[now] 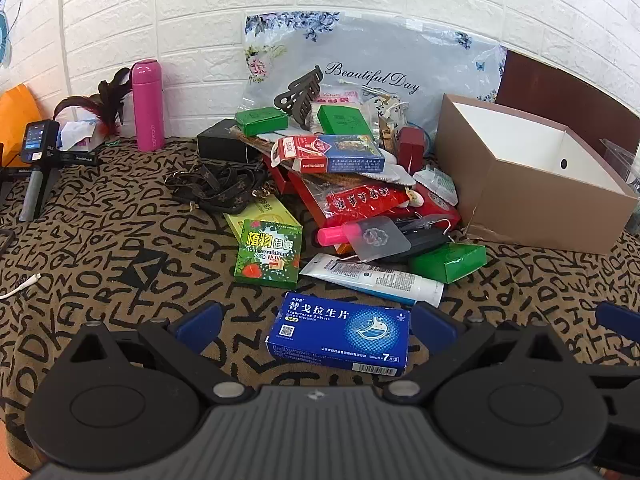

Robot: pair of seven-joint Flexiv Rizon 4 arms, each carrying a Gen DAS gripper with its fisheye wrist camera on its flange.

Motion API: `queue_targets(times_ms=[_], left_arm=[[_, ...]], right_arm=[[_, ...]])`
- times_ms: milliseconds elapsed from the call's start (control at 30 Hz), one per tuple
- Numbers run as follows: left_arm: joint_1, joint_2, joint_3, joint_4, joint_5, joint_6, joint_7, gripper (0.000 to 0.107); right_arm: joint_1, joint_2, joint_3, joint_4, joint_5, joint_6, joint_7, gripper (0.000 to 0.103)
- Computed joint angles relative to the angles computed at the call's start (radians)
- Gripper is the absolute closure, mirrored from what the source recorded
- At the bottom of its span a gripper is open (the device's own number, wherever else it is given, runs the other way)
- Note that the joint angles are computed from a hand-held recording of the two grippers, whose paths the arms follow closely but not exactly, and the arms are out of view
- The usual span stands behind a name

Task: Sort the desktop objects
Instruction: 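Reach the left gripper to the blue medicine box and grasp it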

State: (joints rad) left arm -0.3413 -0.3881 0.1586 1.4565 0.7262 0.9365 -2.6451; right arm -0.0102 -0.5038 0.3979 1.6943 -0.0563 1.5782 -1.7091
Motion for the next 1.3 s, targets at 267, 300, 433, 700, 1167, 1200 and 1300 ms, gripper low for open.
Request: queue_targets(times_ms=[267,300,433,700,1167,1200,1300], left_arm=[[0.016,-0.019,-0.006,-0.005,-0.042,0.001,0.034,0.004],[0.02,-0.024,-0.007,-0.009,-0.051,0.0,0.042,0.004],[0.044,-0.033,-0.01,0.008,-0.091,0.049,0.073,0.004],[0.073,-0.036,0.04,0.076,-0.116,0.21,0.067,0.004],[0.211,-0.111,-0.056,0.172,-0.491,0.414,0.43,0.035],[0.223,-0.113,-0.07,0.183,-0.517,0.435,0.456,0.036],[0.238,-0.12,-0.09,0.207,-0.582,0.481,0.506,0.035]], right_arm=[[0.006,-0.017,0.0,-0.031,0.017,-0.053,-0.005,0.001],[0.007,-0.02,0.001,-0.035,0.022,-0.06,-0.009,0.001],[0.01,-0.032,0.005,-0.058,0.043,-0.096,-0.029,0.001],[-0.08,-0.105,0.158,-0.144,0.146,-0.166,-0.273,0.002],[-0.077,-0.186,0.241,-0.262,0.265,-0.392,-0.632,0.015],[-0.069,-0.187,0.232,-0.269,0.273,-0.402,-0.64,0.017],[-0.042,-0.188,0.199,-0.29,0.301,-0.432,-0.651,0.024]])
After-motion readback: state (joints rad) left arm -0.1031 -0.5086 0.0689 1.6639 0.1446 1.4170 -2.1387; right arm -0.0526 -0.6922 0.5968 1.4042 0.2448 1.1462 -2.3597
